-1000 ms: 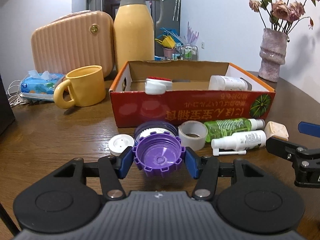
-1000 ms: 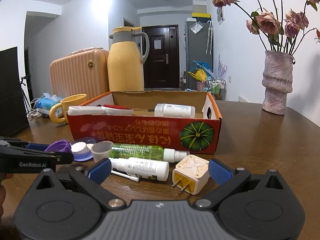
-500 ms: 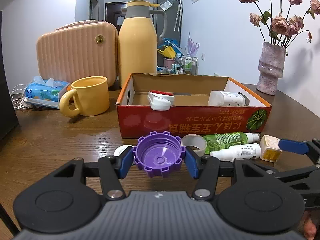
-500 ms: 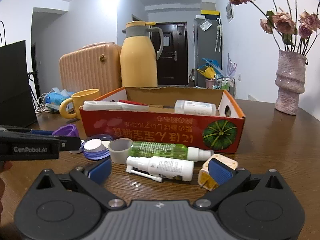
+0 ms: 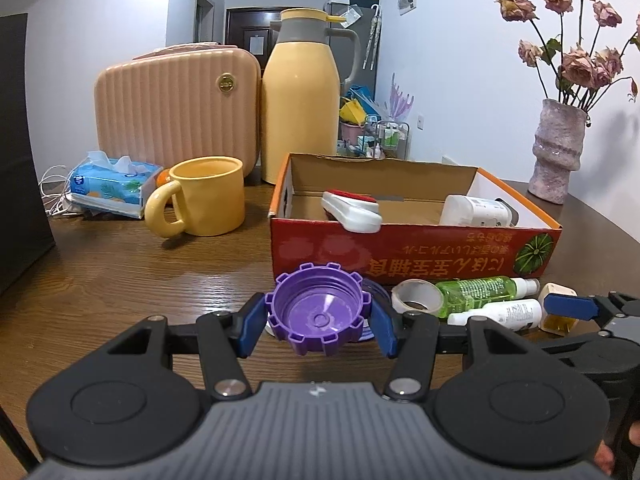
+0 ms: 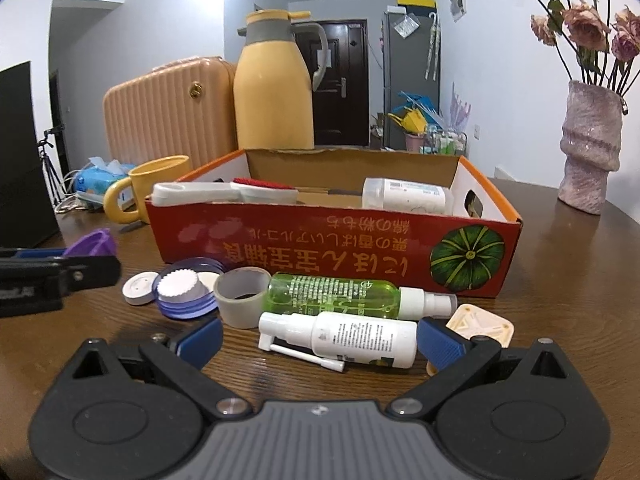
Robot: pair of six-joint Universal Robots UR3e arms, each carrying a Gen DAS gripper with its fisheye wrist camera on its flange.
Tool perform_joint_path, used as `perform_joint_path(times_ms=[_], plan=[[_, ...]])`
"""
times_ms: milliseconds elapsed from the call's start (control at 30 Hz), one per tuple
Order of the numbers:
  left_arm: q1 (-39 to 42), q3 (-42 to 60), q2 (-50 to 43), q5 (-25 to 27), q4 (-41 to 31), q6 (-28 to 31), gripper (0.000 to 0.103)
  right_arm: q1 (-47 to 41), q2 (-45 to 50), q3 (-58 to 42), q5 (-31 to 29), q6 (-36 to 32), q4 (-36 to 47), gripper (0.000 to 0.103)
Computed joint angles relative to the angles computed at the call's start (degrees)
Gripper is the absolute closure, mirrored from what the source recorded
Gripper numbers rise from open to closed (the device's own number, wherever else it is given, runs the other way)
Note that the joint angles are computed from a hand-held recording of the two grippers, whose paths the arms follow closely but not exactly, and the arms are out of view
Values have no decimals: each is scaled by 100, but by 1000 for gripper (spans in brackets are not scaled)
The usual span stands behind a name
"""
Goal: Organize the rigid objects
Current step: 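Grasp the white spray bottle with the right tool while the left holds the purple cap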
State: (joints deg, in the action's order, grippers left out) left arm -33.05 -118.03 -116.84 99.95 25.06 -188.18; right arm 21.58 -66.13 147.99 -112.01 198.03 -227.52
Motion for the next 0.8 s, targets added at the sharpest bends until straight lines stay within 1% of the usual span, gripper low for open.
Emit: perform_joint_path(times_ms=[133,333,533,667,733,800], plan=[[74,-87,50,-37,75,10,47,-22,-42,-272,-93,145,552,0],[156,-143,92,-67,113,2,47,-214,-93,-464,79,348,1036,0],[188,-183,113,-95,137,18,47,-172,-127,-780,-20,388,1610,0],[184,-178,108,-89,136,17,47,-189,-198,-976,-31,452,2153,3],[194,-192,113,-103,142,18,47,-128,-168,-1047,-128,467,2215,6],[197,-199,115,-103,147,22,47,-140,-158,-1015,-101,450,2149,6]])
